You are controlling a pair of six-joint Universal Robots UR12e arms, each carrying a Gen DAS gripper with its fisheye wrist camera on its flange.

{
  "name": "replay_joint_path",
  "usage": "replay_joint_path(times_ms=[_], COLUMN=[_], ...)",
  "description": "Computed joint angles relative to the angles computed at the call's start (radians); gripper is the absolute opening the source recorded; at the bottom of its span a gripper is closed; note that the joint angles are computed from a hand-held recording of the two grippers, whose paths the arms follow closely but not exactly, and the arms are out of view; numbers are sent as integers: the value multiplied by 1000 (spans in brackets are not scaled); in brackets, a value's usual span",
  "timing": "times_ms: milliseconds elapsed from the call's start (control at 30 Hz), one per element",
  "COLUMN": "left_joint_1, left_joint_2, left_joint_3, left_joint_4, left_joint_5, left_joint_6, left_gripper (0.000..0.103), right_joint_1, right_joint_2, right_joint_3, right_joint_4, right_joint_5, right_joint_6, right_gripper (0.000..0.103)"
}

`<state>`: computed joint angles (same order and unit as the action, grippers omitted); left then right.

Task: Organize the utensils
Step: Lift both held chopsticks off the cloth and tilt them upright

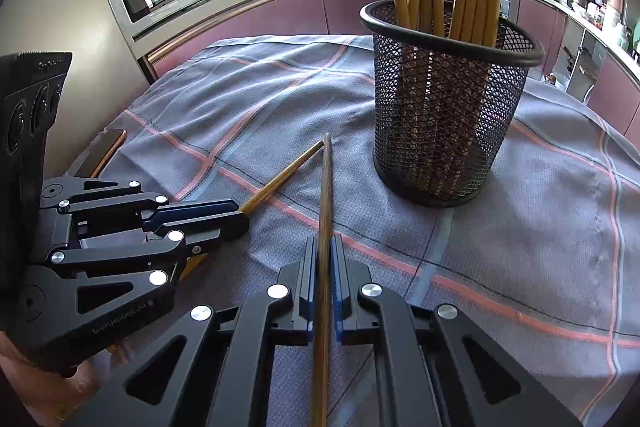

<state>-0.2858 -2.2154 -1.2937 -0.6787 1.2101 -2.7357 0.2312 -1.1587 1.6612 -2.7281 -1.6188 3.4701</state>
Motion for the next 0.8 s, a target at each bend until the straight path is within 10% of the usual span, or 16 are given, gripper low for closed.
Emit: replay_joint_path(times_ms=[800], left_joint_1=[46], left_joint_2=[47], left_joint_3=[-29], left_joint_4=[29], left_joint_5=[-168], left_joint_6=[-43], left_gripper=[8], right_joint_1=[1], right_joint_2=[-58], right_joint_3=[71], right_joint_4=[-191], right_joint_5=[14], right_joint_6=[-23], right_gripper=[5])
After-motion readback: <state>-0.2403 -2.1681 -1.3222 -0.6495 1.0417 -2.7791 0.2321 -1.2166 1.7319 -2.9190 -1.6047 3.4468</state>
